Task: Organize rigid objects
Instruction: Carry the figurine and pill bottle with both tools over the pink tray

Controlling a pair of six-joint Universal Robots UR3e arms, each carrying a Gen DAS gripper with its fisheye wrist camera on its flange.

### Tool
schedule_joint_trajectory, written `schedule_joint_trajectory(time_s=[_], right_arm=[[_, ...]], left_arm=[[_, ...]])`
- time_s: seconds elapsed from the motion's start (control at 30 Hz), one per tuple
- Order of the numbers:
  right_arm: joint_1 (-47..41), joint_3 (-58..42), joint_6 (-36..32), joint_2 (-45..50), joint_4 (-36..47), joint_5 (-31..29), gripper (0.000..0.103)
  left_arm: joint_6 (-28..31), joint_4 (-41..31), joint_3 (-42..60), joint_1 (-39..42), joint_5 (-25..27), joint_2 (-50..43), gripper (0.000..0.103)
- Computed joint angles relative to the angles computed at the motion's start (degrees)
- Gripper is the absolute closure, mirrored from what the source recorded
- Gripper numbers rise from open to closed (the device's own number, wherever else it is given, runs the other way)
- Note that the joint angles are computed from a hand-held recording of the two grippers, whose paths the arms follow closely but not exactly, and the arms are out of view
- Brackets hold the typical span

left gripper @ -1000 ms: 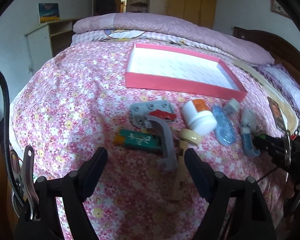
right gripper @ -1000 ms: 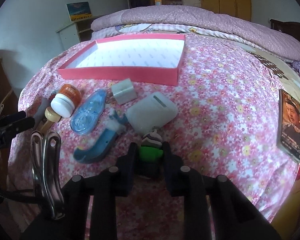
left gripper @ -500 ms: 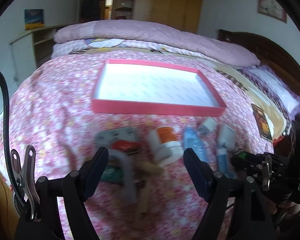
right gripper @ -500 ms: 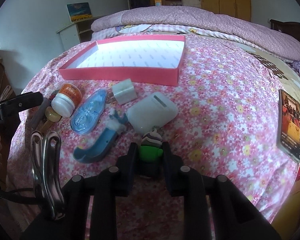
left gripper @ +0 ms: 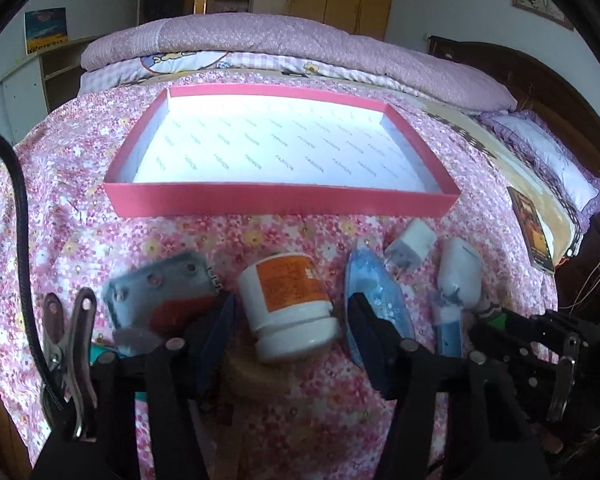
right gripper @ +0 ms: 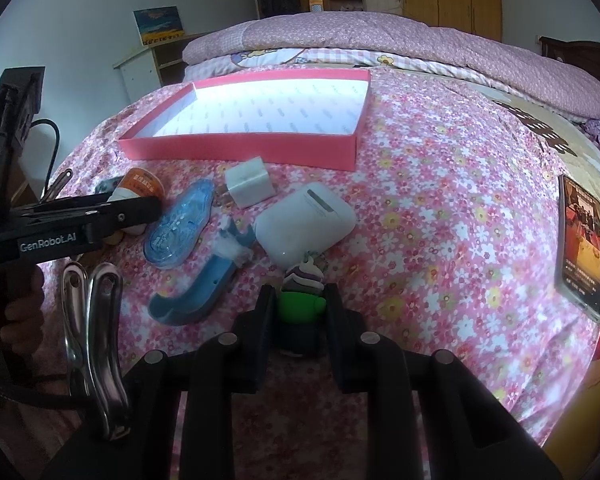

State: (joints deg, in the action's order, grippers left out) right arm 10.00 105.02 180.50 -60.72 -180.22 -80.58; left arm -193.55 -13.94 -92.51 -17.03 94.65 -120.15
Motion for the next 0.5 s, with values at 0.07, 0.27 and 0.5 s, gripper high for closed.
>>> schedule_joint_trajectory(time_s=[0.07, 0.27, 0.5], right_arm=[[-0.4, 0.4, 0.6, -0.2, -0.1, 0.8, 0.078], [-1.3, 0.4, 1.9, -0.8, 0.8, 2.9, 0.079], [-1.1, -0.3, 2.7, -2.0, 1.5, 3.2, 0.079]], left_arm=[[0.5, -0.3, 0.1, 0.2, -0.3, -0.1, 0.053], [0.6, 1.6, -2.4, 1.2, -2.6, 1.7, 0.054], [1.1, 3.3, -4.3, 1.8, -3.1, 4.9, 0.058]])
